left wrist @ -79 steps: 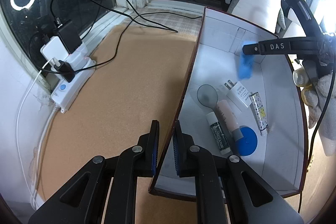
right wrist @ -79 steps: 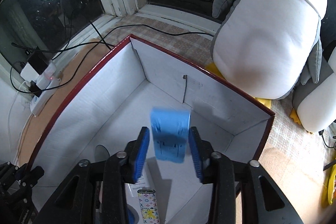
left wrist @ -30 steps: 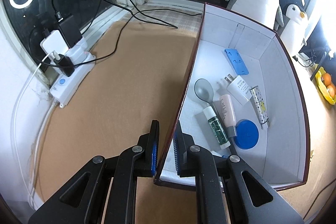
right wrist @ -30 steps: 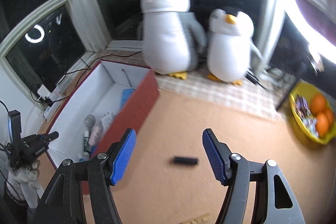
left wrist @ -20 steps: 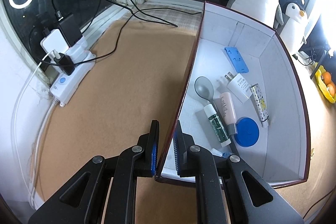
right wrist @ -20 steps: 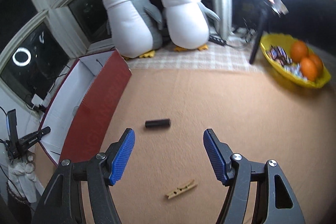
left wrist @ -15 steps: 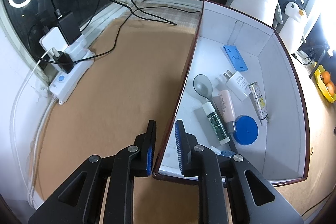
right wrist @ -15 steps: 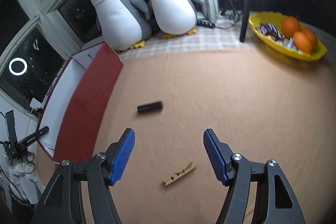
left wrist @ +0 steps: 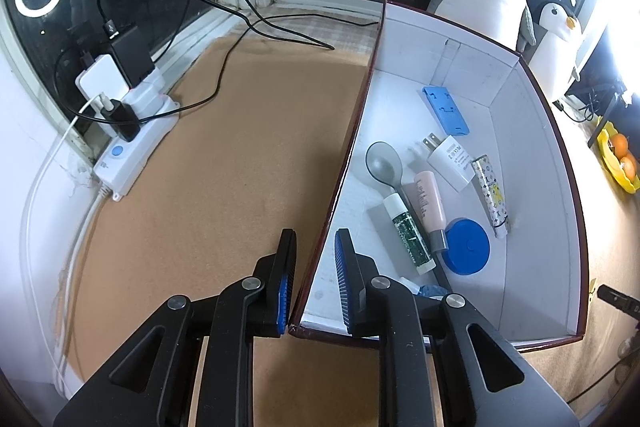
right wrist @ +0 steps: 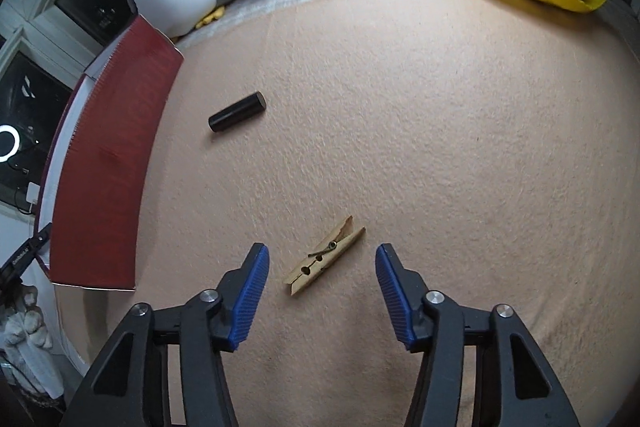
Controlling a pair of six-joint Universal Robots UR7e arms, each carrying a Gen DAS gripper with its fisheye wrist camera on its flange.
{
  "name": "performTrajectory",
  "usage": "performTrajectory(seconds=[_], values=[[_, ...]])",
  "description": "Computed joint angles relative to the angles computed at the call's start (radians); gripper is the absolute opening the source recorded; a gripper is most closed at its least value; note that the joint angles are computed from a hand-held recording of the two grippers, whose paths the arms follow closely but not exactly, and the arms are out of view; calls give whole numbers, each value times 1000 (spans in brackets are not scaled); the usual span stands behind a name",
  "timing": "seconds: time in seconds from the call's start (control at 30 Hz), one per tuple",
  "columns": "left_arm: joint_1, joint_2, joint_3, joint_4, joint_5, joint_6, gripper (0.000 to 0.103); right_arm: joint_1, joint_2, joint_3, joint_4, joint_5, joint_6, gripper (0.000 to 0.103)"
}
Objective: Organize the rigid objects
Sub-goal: 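Move the right gripper to the wooden clothespin on the table, then grasp the wooden clothespin with the right gripper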
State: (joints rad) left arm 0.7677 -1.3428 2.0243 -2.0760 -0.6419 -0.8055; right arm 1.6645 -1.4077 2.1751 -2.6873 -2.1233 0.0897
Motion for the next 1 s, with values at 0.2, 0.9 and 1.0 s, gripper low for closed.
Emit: performTrajectory(seconds=[0.2, 0.9, 1.0], values=[[-1, -3, 2, -5, -2, 3, 18, -6, 30, -16, 22, -14, 28, 40], [1, -4, 3, -15, -5, 9, 18, 41, 100, -50, 44, -143, -89, 11], [1, -4, 2, -15, -4, 12, 18, 41, 98, -50, 35, -132, -89, 11]])
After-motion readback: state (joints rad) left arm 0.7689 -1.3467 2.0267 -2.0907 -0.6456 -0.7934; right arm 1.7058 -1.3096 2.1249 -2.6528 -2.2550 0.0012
